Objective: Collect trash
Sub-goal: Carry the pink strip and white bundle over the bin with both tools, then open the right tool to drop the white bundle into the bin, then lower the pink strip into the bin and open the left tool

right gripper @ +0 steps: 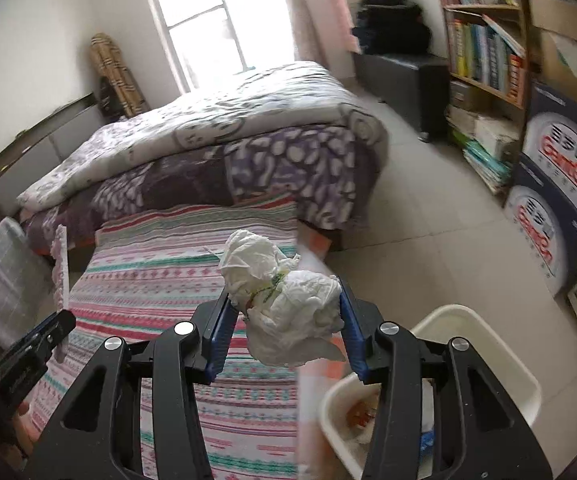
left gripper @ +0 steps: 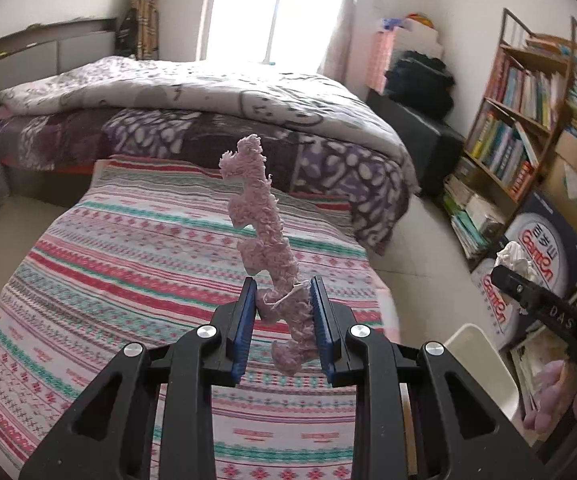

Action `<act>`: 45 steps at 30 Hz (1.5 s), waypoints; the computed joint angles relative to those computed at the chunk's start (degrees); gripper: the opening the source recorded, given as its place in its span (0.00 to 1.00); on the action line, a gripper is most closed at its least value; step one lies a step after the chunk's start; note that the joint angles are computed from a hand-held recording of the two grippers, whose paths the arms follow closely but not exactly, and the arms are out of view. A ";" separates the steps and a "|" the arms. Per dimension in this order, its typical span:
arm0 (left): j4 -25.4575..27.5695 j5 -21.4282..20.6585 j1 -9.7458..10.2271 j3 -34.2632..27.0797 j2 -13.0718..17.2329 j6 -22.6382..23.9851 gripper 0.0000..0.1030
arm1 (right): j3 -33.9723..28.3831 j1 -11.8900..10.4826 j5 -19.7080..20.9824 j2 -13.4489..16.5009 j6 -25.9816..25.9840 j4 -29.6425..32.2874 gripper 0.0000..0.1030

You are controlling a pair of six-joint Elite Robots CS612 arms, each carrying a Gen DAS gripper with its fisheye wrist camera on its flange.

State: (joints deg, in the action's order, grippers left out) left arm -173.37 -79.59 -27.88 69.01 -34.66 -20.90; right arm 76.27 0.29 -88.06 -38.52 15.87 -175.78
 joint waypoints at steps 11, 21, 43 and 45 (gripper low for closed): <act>1.69 -3.67 -2.58 -3.32 2.00 3.97 0.27 | 3.72 -2.67 -4.55 -2.18 6.81 3.50 0.46; 4.34 -8.01 -5.24 -6.81 4.26 8.81 0.28 | 7.62 -4.63 -10.76 -4.29 12.89 2.00 0.85; 11.81 -17.89 -7.06 -8.89 5.24 12.59 0.79 | 13.34 -5.59 -19.29 -7.19 14.87 -6.89 0.90; 10.12 -14.71 -6.93 -7.25 4.24 12.12 0.82 | 13.29 -4.59 -21.17 -7.08 12.27 -8.59 0.92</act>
State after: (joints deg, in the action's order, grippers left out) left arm -163.25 -94.30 -34.81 61.76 -30.42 -8.78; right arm 89.56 -4.31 -109.24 -45.59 28.14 -184.37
